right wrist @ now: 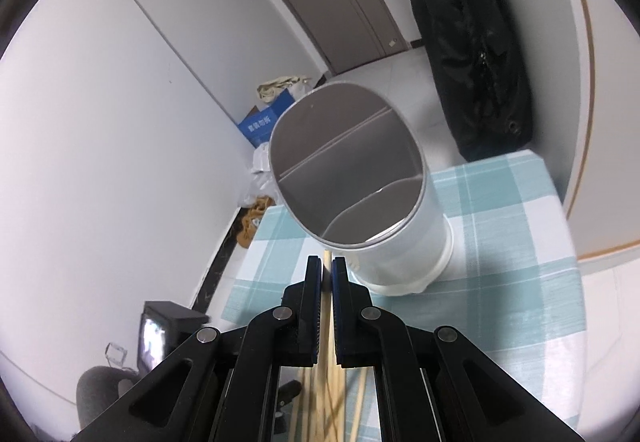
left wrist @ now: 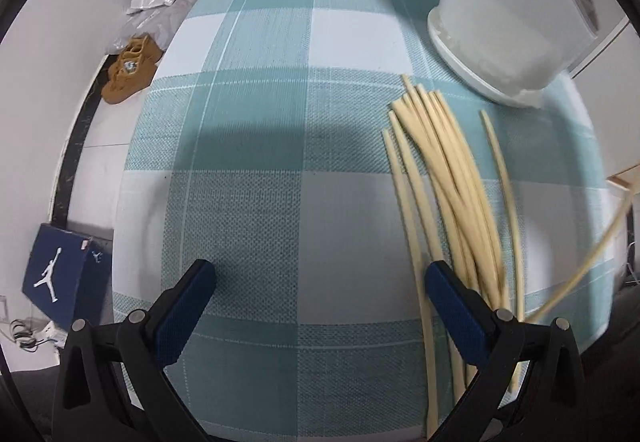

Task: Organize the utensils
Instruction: 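Close the right tool on one wooden chopstick from the pile and lift it, then grasp a chopstick with the left tool while the right tool holds its chopstick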

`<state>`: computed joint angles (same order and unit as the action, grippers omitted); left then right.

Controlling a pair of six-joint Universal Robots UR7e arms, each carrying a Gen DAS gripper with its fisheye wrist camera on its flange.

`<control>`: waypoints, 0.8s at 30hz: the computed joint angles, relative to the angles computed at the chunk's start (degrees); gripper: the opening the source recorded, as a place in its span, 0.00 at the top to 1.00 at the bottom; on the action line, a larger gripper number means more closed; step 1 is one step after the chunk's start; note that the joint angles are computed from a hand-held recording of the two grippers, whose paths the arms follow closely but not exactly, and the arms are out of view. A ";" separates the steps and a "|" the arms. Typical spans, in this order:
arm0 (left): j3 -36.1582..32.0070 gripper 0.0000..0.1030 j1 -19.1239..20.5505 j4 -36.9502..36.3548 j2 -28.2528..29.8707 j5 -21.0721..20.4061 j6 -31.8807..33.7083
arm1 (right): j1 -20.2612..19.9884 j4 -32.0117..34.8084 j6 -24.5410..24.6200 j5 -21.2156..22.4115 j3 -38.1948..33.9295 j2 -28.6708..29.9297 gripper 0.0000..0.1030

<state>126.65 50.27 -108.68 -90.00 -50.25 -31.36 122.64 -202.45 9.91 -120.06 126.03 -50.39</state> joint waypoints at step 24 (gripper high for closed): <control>-2.19 0.75 2.00 -9.99 5.61 2.32 5.65 | -1.21 -0.87 -1.98 1.20 0.40 -0.61 0.96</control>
